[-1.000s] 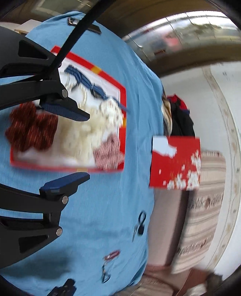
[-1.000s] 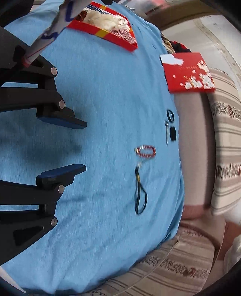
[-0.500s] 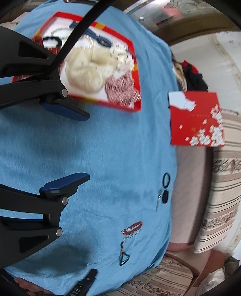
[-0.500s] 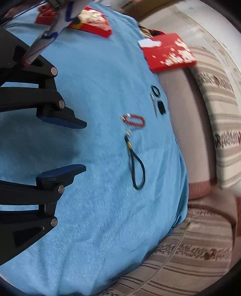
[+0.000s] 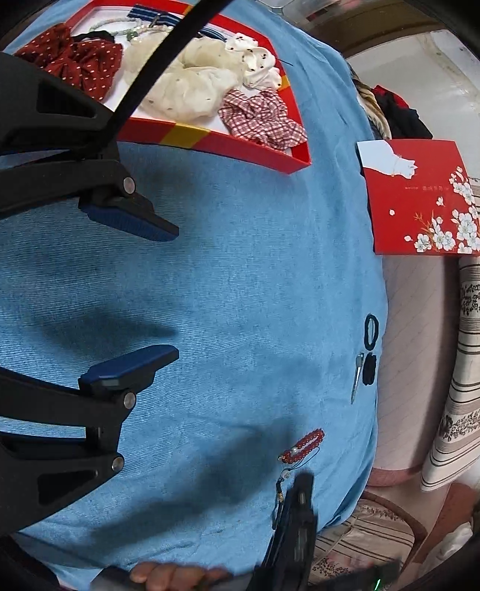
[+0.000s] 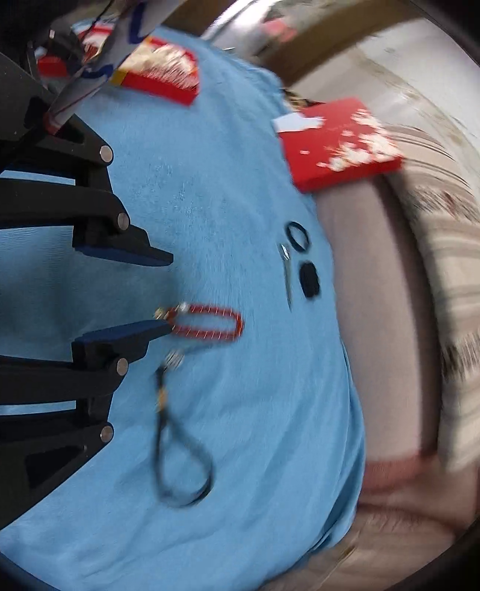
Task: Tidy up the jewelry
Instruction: 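Grasp the black cord strap with the right gripper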
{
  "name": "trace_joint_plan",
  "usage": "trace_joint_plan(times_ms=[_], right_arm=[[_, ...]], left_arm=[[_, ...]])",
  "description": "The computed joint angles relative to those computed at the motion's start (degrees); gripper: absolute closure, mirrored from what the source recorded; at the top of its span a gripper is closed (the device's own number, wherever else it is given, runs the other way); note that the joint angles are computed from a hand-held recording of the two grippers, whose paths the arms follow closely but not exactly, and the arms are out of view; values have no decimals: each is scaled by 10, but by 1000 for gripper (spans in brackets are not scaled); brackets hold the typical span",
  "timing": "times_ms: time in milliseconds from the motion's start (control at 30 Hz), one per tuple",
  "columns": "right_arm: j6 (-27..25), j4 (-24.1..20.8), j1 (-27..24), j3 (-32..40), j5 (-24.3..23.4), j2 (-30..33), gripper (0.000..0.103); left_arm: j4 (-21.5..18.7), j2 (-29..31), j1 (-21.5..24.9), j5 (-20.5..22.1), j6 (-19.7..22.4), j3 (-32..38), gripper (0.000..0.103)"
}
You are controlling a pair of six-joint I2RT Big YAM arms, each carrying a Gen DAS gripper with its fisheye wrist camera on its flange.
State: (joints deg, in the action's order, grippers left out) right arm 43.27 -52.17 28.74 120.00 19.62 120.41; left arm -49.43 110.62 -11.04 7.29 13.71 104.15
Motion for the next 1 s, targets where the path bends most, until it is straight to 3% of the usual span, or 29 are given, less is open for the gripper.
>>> trace_joint_plan(times_ms=[200, 267, 367, 567, 700, 733, 767, 833, 933, 1000], right_arm=[[-13, -115, -17, 181, 2, 118, 72], [-6, -155, -22, 223, 12, 144, 85], [11, -119, -27, 173, -21, 117, 94], [25, -14, -5, 40, -166, 42, 94], [35, 30, 29, -32, -224, 3, 93], [41, 37, 35, -49, -229, -10, 86], [44, 49, 39, -68, -230, -23, 77], [48, 78, 45, -117, -197, -62, 69], [68, 104, 41, -197, -108, -128, 68], [103, 96, 28, -241, -40, -161, 68]], left_arm=[[-5, 11, 2, 0, 0, 19, 46], [-8, 15, 3, -2, 1, 24, 46], [-15, 18, 7, 4, -9, 34, 46], [-15, 15, 21, 12, -28, 39, 46], [-9, 7, 27, 16, -35, 33, 46], [-7, 6, 28, 18, -37, 30, 46], [-6, 4, 29, 21, -39, 28, 46], [-8, 2, 31, 31, -41, 23, 46], [-13, -4, 30, 57, -36, 12, 46], [-25, -5, 28, 78, -29, 10, 46]])
